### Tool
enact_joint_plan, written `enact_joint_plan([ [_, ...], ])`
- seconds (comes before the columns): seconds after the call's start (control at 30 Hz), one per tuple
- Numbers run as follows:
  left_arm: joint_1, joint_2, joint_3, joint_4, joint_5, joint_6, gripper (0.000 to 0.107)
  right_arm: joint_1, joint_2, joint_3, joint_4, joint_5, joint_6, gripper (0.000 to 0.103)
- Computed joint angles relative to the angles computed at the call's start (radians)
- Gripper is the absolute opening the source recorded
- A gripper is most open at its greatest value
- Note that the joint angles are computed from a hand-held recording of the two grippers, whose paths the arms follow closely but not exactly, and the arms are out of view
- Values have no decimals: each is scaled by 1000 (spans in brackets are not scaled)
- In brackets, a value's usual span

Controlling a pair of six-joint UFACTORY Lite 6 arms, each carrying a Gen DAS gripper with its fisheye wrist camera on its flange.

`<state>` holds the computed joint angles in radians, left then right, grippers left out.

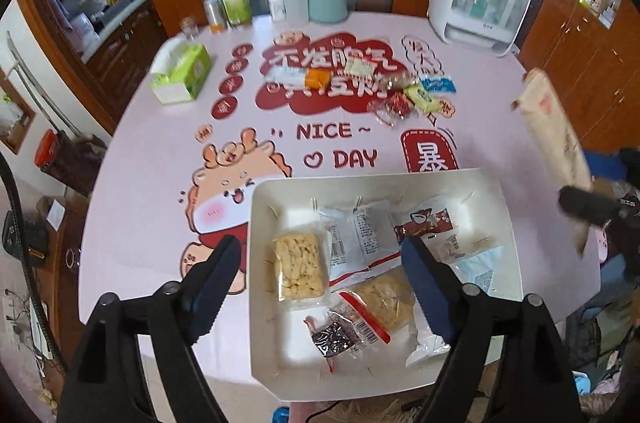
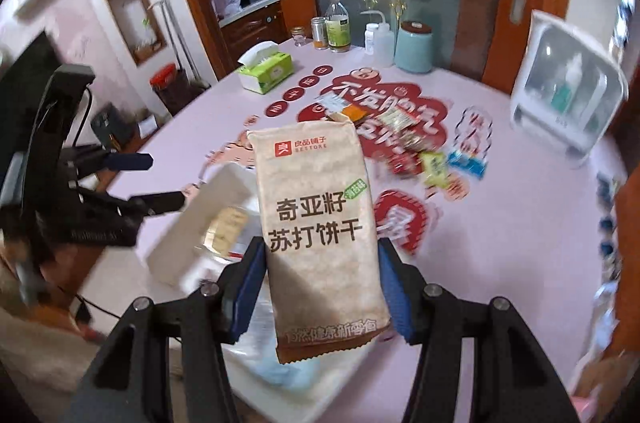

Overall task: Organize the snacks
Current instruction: 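Carry the brown cracker pack over the tray and release it with the right tool, then grasp the orange-and-white bar with the left tool while the right tool grasps the red wrapped cake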

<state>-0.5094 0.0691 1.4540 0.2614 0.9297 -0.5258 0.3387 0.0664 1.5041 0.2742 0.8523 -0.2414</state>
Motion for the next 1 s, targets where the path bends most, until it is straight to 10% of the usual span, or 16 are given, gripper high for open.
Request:
enact_joint_plan([
  [1.0, -67, -216, -208, 71, 6, -145, 96, 224, -239, -277, -238, -98, 524, 67],
])
